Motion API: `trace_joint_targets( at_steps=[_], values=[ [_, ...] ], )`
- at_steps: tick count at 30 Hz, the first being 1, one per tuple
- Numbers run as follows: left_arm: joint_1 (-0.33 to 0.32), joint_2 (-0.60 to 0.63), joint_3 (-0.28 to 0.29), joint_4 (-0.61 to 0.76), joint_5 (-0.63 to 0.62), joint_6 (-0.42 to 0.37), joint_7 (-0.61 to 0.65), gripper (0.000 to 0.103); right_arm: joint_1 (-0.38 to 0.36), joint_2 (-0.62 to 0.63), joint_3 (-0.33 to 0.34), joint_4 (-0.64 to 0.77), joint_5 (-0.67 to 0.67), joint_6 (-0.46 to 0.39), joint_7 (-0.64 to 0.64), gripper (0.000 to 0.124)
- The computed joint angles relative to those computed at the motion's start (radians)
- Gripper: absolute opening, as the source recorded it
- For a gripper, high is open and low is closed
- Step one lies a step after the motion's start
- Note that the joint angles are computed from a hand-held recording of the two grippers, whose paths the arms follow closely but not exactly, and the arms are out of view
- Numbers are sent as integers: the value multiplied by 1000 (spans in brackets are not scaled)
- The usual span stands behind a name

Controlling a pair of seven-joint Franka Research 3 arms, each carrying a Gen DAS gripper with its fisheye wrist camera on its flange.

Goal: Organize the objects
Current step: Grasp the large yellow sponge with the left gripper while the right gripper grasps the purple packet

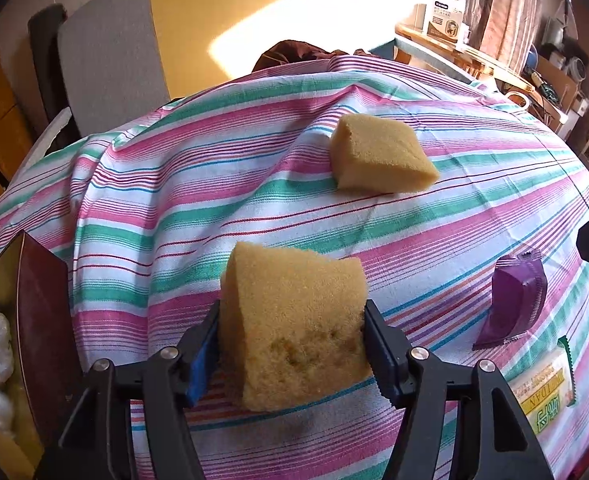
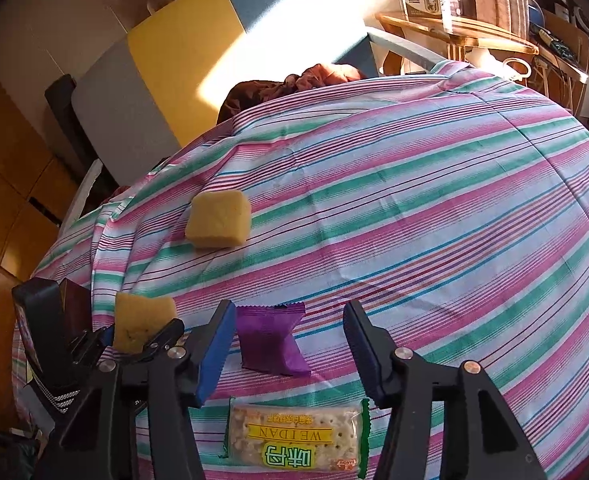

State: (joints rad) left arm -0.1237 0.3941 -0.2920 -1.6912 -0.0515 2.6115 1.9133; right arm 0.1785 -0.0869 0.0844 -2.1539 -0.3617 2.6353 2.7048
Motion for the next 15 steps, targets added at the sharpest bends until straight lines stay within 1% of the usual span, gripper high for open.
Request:
trace_joint_targets(
  at_steps=[3, 5, 7, 10, 12, 14, 15],
  values=[
    [5, 1, -4, -1, -7, 3, 5, 65, 11, 13, -3, 10, 46, -2, -61, 55],
    [6, 0, -5, -2, -11, 5, 4, 65, 22, 30, -6, 27, 97, -21, -124, 55],
    [7, -1, -6, -5, -15, 8, 7, 65, 32, 45, -9, 40, 125, -39, -158, 55],
    [9, -1, -8, -7, -20, 14, 10, 65, 42, 55, -14, 47, 151, -44, -196, 55],
    [9, -1, -9, -10, -20, 19, 11, 65, 47, 62, -16, 53, 158, -54, -205, 58],
    [9, -1, -9, -11, -20, 22, 11, 65, 50, 65, -19, 56, 160, -61, -210, 63],
    [9, -2, -9, -13, -21, 25, 11, 65, 52, 67, -20, 57, 163, -63, -213, 63]
  ],
)
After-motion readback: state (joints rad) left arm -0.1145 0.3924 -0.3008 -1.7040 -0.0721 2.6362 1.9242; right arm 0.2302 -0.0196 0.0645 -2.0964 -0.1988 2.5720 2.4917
